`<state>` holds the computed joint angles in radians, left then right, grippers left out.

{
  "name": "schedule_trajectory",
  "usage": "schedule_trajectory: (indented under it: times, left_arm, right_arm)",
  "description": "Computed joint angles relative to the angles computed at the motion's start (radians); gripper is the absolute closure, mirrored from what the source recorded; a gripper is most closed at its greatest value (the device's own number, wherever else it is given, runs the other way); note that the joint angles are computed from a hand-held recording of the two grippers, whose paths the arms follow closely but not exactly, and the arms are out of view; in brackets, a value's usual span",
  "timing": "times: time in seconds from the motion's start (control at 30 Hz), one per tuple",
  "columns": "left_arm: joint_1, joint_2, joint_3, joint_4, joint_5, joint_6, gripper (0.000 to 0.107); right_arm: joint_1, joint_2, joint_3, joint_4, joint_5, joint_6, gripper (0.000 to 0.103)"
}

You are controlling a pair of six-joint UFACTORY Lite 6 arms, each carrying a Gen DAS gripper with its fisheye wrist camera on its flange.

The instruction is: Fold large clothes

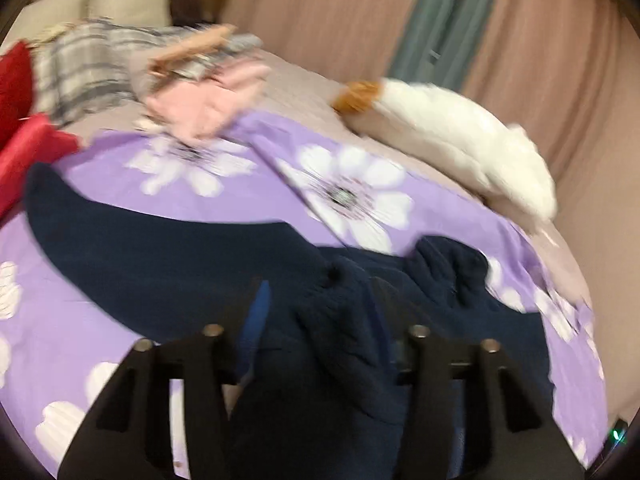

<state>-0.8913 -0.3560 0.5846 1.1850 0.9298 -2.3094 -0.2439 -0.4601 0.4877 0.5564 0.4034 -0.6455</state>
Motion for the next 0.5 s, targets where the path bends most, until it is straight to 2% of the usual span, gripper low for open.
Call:
schedule_trajectory:
  times: [0.03,0.1,0.17,0.23,0.3,0.37,0.43,0.5]
  left_arm:
    - [0.022,0.057,0.017,0.038,-0.068,0.010,0.072]
    - [0.048,0.209,0.087,0.064,-0.126,0.042,0.077]
    - [0.081,0.391,0.176,0.022,-0.136,0.100,0.078]
    - [0.125,0.496,0.181,0.002,-0.145,0.052,0.079]
    - [0.133,0.448,0.105,0.070,-0.178,-0.067,0.081]
    - [0.129,0.415,0.099,0.024,-0.152,-0.019,0.086]
    - [0.113,0.423,0.094,0.026,-0.138,0.011,0.086]
    - [0.106,0.398,0.051,0.070,-0.149,-0.050,0.086]
  right_arm:
    - [0.016,0.003,-0.001,-0.039,-0.017,0.039,0.018]
    - [0.042,0.008,-0.003,-0.106,-0.041,0.107,0.018]
    - [0.034,0.009,-0.002,-0.082,-0.035,0.084,0.018]
    - [0.019,0.016,-0.002,-0.028,-0.026,0.032,0.018]
    - [0.026,0.020,-0.003,-0.043,-0.037,0.058,0.018]
    - [0.052,0.024,-0.005,-0.114,-0.058,0.130,0.018]
    - [0.073,0.028,-0.004,-0.181,-0.072,0.198,0.018]
    - [0.071,0.032,-0.001,-0.186,-0.073,0.200,0.018]
